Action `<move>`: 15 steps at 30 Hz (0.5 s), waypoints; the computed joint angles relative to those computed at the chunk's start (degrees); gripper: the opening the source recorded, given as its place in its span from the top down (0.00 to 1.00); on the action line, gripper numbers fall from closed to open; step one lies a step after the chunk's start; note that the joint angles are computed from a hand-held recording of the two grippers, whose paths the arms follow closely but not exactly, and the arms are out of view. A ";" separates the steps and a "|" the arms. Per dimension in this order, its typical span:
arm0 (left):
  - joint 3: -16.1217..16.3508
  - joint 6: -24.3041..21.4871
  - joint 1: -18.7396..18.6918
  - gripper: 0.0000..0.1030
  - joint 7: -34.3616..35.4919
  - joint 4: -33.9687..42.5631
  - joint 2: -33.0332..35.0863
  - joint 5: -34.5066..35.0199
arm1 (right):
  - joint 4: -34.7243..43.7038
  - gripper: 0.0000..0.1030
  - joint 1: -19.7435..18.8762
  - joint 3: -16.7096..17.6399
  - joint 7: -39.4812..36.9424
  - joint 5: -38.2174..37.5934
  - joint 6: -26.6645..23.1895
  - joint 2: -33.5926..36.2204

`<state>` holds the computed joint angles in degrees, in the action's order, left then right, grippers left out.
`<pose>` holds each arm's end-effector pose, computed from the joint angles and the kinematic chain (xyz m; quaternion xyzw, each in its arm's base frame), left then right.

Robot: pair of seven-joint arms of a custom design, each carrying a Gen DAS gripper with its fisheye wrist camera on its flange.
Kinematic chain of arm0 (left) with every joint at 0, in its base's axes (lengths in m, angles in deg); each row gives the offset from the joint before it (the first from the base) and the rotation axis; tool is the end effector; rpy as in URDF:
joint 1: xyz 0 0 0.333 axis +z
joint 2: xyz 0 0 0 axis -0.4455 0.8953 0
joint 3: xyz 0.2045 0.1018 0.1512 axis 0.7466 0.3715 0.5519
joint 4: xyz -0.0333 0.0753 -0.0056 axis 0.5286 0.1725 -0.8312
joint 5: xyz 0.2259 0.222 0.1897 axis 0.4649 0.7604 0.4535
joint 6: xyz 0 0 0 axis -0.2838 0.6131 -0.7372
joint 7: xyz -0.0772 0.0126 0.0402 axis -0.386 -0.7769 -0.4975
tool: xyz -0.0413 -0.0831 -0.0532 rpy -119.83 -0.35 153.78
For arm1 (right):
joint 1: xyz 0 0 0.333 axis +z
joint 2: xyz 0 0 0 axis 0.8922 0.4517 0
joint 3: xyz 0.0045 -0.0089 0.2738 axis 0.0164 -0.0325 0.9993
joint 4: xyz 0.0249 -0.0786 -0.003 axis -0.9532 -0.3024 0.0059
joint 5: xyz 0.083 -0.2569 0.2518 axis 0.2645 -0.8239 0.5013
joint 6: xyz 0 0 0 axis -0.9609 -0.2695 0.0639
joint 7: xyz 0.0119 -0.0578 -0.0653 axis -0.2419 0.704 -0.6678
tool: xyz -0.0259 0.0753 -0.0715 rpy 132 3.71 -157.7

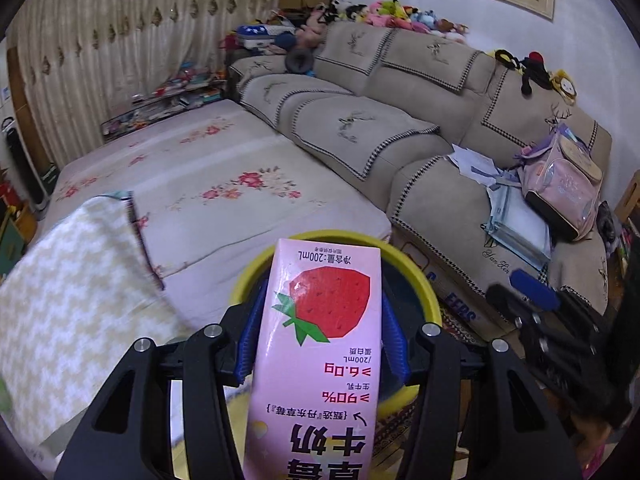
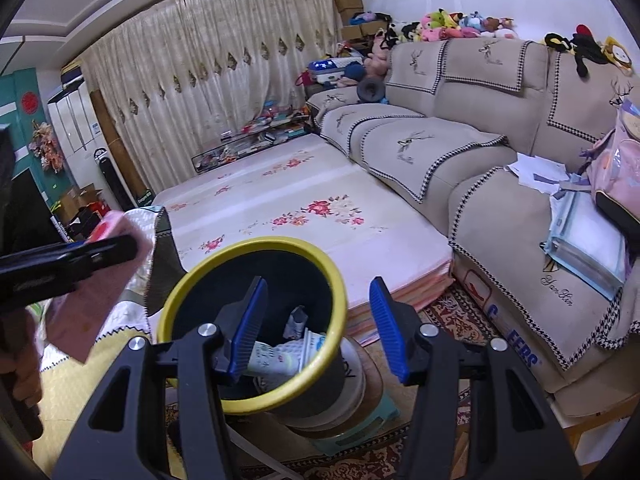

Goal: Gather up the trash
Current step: 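Carry the milk carton over the bin and open the left tool, then grasp the white tea box lengthwise with the right tool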

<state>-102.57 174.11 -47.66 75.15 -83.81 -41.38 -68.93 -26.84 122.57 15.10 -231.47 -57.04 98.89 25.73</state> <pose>0.5041 -0.3653 0.4059 -0.3904 0.8444 -0.3475 0.1177 0.3417 0.5715 0.3968 -0.4469 0.7727 -0.3154 0.3220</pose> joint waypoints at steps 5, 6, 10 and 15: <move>4.90 -1.99 -5.59 0.47 -8.01 9.19 8.04 7.66 | -2.29 0.50 -0.47 0.38 1.05 0.19 0.25 -1.31; 5.31 -1.96 -6.03 0.37 -9.02 10.35 9.00 8.49 | -2.68 0.49 -0.63 0.46 1.26 0.17 0.46 -1.52; 5.99 -0.69 -6.23 0.34 -11.21 11.25 9.37 10.46 | -2.70 0.48 -0.94 0.79 1.33 -0.02 0.92 -1.49; -0.06 5.49 0.70 0.33 -5.78 -2.19 -1.69 3.85 | -0.92 0.48 -0.97 0.68 -0.45 -0.10 2.04 -0.10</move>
<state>-102.62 179.60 -46.96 69.37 -86.00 -43.06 -65.08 -27.76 121.60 15.78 -231.92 -57.14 100.93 25.62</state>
